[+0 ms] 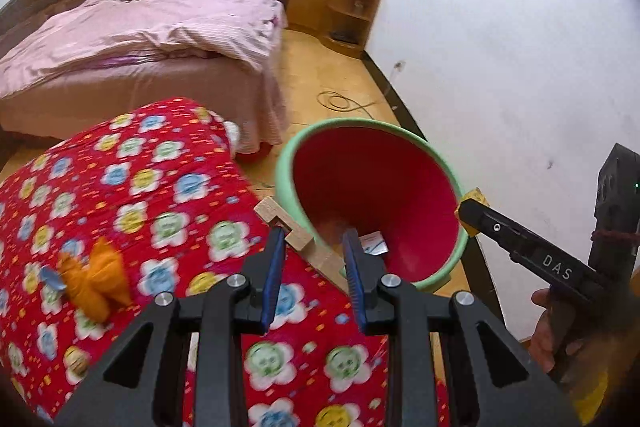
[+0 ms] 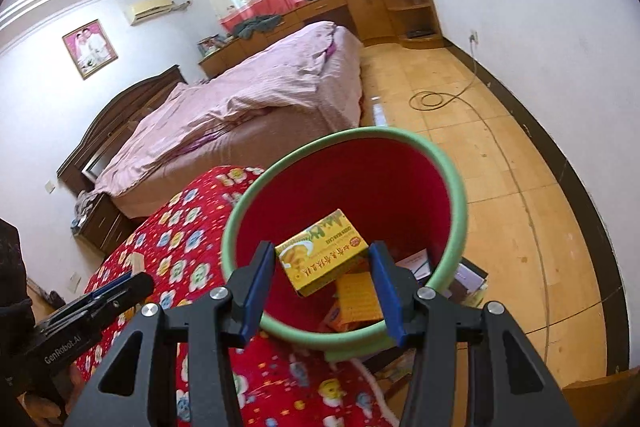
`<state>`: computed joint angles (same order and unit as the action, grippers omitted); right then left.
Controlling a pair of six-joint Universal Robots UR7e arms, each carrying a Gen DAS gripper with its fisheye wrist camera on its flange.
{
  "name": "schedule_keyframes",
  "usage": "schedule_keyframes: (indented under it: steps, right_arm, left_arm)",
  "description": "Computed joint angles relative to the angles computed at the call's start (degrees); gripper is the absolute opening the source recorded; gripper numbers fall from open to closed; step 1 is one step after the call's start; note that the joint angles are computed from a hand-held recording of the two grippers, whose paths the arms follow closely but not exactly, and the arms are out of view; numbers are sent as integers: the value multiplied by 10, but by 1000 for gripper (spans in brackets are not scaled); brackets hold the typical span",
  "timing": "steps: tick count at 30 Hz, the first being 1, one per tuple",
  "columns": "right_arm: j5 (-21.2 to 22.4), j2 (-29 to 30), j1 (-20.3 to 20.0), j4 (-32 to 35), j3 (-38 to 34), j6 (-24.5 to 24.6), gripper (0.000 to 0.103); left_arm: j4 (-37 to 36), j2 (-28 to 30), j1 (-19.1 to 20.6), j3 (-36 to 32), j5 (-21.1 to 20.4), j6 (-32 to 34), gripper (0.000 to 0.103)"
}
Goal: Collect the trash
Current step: 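Carry the wooden stick and yellow box to the red bucket and release both, then move both open grippers back over the quilt toward the orange cloth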
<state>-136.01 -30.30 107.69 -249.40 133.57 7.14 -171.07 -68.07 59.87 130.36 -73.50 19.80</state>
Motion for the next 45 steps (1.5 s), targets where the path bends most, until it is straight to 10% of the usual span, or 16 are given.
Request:
schedule_keyframes:
  steps: [18,23,45]
  right_arm:
    - [60,-49,-85,14,34,-9,52]
    - [75,-59,-101,34,30,-23,53]
    - [72,-56,-67,75,9,-19,63]
  left_arm:
    - [26,126,-20,-67,-1,-17,30]
    - [18,138,-20,-72,11,-13,46]
    - [20,42,18,-41,39,-63,46]
